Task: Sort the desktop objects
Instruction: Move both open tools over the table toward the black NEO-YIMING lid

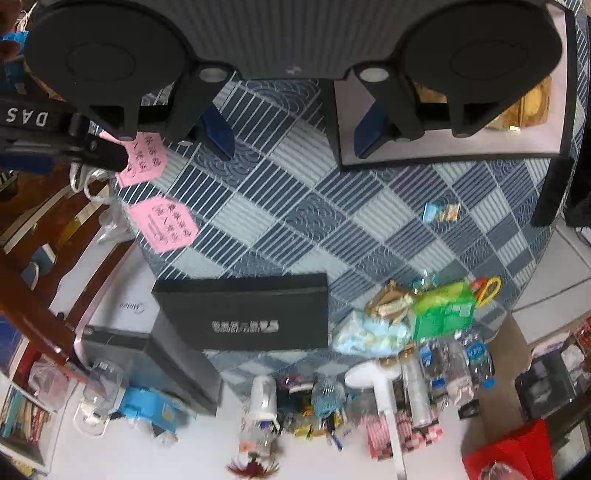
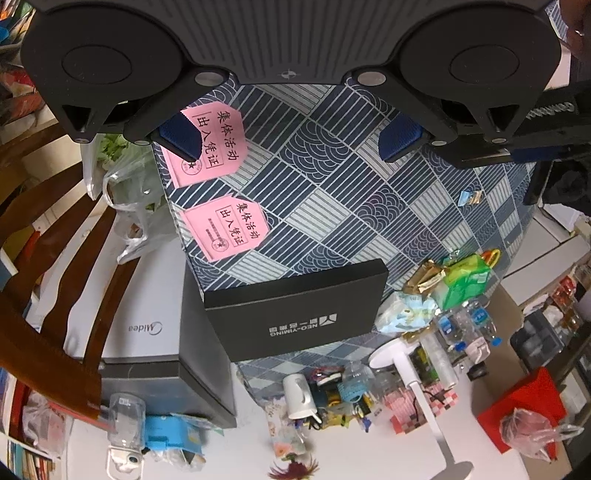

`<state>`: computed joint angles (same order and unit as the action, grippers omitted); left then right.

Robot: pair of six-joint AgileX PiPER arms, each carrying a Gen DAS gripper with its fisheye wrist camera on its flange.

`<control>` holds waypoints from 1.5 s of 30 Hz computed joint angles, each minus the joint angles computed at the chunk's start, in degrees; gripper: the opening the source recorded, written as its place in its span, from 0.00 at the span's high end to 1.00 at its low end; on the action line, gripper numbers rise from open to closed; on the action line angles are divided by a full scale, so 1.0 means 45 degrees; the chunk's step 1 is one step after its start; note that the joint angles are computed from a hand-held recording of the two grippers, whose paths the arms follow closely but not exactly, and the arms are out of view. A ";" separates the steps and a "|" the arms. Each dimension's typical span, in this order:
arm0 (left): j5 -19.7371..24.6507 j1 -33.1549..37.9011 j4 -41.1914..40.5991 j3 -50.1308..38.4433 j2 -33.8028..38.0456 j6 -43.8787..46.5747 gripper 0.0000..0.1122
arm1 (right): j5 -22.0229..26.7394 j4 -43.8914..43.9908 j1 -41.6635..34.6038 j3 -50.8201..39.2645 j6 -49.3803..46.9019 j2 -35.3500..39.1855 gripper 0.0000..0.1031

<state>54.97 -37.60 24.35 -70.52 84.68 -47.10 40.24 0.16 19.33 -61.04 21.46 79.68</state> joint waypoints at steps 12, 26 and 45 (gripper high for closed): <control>-0.1700 0.1599 -0.1976 0.0195 0.0029 0.0767 0.24 | -0.0221 0.0726 -0.0617 0.0040 -0.1253 -0.0330 0.00; -0.2428 0.2223 -0.0971 -0.0764 0.1303 -0.0267 0.24 | -0.0883 0.2650 -0.1886 -0.0736 -0.4373 0.0707 0.00; -0.1758 0.3629 -0.3075 -0.4953 0.5378 0.3463 0.24 | 0.1041 0.5185 -0.3346 -0.5681 -0.7085 0.5359 0.00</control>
<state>47.06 -21.27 10.51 -92.81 108.89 -31.52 44.92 23.49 4.27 -86.60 -10.42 103.80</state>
